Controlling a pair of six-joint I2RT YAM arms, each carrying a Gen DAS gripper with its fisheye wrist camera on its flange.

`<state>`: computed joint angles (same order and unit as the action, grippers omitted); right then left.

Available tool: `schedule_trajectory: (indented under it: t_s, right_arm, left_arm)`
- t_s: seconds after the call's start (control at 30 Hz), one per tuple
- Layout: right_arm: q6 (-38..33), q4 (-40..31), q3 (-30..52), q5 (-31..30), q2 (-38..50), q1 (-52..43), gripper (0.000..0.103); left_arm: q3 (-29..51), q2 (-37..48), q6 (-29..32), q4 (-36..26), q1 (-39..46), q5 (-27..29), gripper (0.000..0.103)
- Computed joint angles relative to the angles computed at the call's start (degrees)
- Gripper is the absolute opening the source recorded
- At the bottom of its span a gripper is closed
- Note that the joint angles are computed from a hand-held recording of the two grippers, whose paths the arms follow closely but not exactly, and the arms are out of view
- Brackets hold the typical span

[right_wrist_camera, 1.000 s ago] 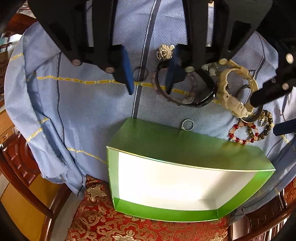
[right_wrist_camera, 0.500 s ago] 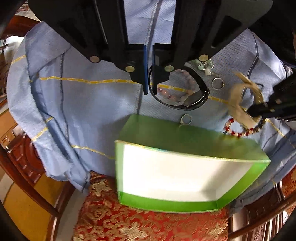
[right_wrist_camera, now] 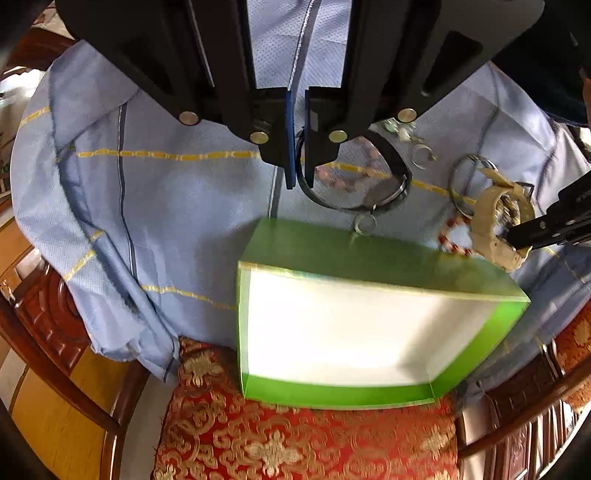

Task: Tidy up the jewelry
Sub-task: 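Lower both watches into the green box and open both tools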

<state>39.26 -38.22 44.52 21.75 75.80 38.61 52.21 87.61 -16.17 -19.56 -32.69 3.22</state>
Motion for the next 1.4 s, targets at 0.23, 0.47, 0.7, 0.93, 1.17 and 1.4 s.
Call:
schedule_trajectory:
  t_s: [0.23,0.47,0.7,0.93,1.17,1.4]
  right_arm:
    - [-6.1,1.48,7.77,1.6,-1.41,-4.04,0.004]
    - [-13.78,6.5,15.19,-0.35,11.71,-10.99,0.004]
    - [-14.45,7.82,16.93,-1.2,18.04,-11.92,0.027]
    - [-14.11,6.91,10.29,0.35,3.73,-8.07,0.055]
    - [-15.43,3.86,3.35,-6.45,-7.1,-7.22,0.065]
    - [-16.71,9.97,-4.93,-9.78,-6.34,-6.31,0.065]
  left_arm:
    - [10.41,2.9,1.2,-0.13,3.46,0.79,0.01]
    - [21.86,17.3,-0.82,-2.17,5.08,-2.2,0.01]
    - [24.14,21.94,-2.04,-2.11,2.25,-7.27,0.029]
    - [12.99,9.09,-1.55,3.25,1.48,-6.05,0.04]
    - [2.66,-0.81,0.71,1.31,-1.76,-4.59,0.061]
    - [4.98,5.15,1.79,-2.92,-4.77,-9.13,0.069]
